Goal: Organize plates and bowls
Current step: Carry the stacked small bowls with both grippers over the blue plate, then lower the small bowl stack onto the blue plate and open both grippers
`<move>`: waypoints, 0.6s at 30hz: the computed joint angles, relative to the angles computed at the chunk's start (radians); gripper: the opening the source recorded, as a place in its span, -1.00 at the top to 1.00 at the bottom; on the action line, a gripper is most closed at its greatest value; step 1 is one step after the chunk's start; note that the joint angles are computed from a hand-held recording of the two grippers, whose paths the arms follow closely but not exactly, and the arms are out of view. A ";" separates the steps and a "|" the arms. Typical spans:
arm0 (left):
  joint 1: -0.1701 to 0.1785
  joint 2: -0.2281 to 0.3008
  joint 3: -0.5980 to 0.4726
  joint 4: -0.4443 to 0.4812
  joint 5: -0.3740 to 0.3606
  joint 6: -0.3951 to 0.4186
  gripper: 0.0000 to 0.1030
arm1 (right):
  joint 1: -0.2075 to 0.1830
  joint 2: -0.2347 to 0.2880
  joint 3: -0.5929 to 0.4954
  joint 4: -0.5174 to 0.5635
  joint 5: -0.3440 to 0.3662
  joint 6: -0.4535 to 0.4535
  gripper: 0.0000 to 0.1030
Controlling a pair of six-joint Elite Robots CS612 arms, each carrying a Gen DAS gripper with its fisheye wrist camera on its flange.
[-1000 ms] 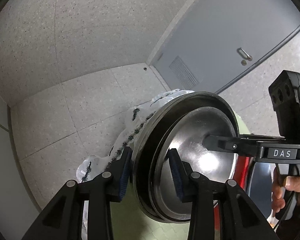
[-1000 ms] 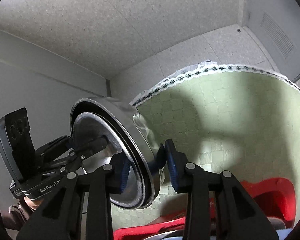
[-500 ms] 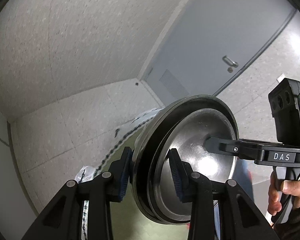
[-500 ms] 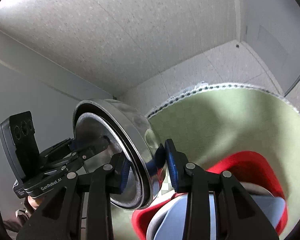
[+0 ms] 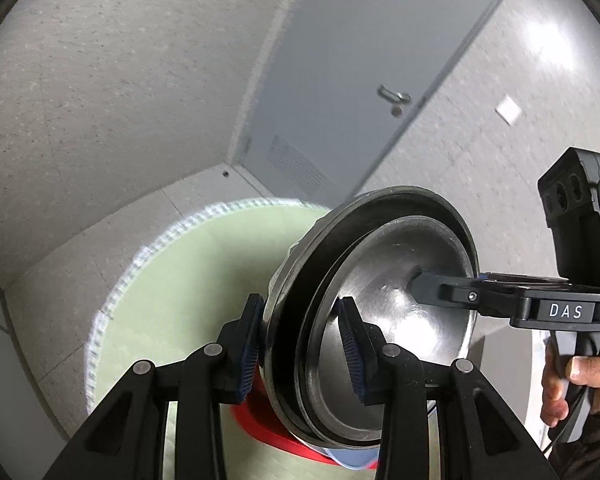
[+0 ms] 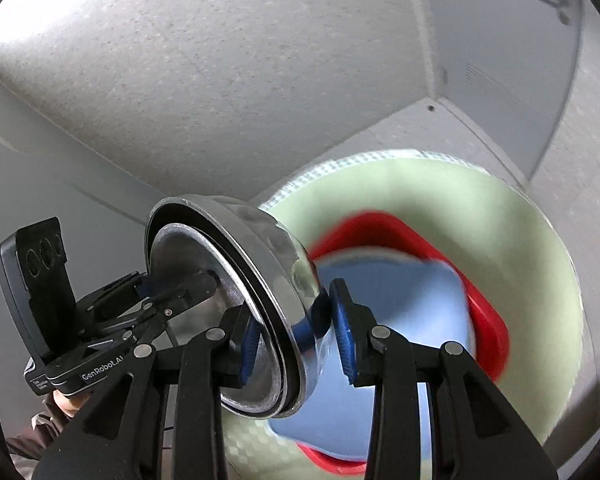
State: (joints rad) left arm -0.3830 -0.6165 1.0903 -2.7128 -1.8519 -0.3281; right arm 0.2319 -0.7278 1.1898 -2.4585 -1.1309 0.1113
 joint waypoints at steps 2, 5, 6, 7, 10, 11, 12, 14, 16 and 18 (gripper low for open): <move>-0.016 0.003 0.000 0.019 0.003 0.004 0.36 | -0.008 -0.016 0.038 -0.008 -0.006 0.010 0.36; -0.028 0.015 -0.016 0.066 0.001 0.012 0.35 | -0.021 -0.028 0.082 -0.015 -0.010 0.023 0.36; -0.030 0.020 -0.023 0.085 0.001 0.017 0.35 | -0.024 -0.030 0.095 -0.015 -0.013 0.026 0.36; -0.032 0.024 -0.030 0.103 -0.002 0.018 0.34 | -0.029 -0.031 0.104 -0.011 -0.015 0.024 0.36; -0.035 0.041 -0.057 0.150 -0.002 0.025 0.34 | -0.035 -0.025 0.116 -0.003 -0.014 0.036 0.36; -0.035 0.046 -0.065 0.162 -0.002 0.027 0.34 | -0.038 -0.023 0.119 -0.002 -0.015 0.040 0.36; -0.035 0.052 -0.075 0.178 -0.002 0.026 0.33 | -0.037 -0.020 0.117 0.001 -0.022 0.041 0.36; -0.039 0.068 -0.109 0.207 0.005 0.025 0.33 | -0.039 -0.016 0.119 0.001 -0.023 0.047 0.36; -0.043 0.081 -0.134 0.228 0.011 0.024 0.33 | -0.037 -0.015 0.120 -0.003 -0.044 0.045 0.36; -0.048 0.095 -0.160 0.244 0.024 0.023 0.32 | -0.032 -0.017 0.122 -0.004 -0.080 0.031 0.35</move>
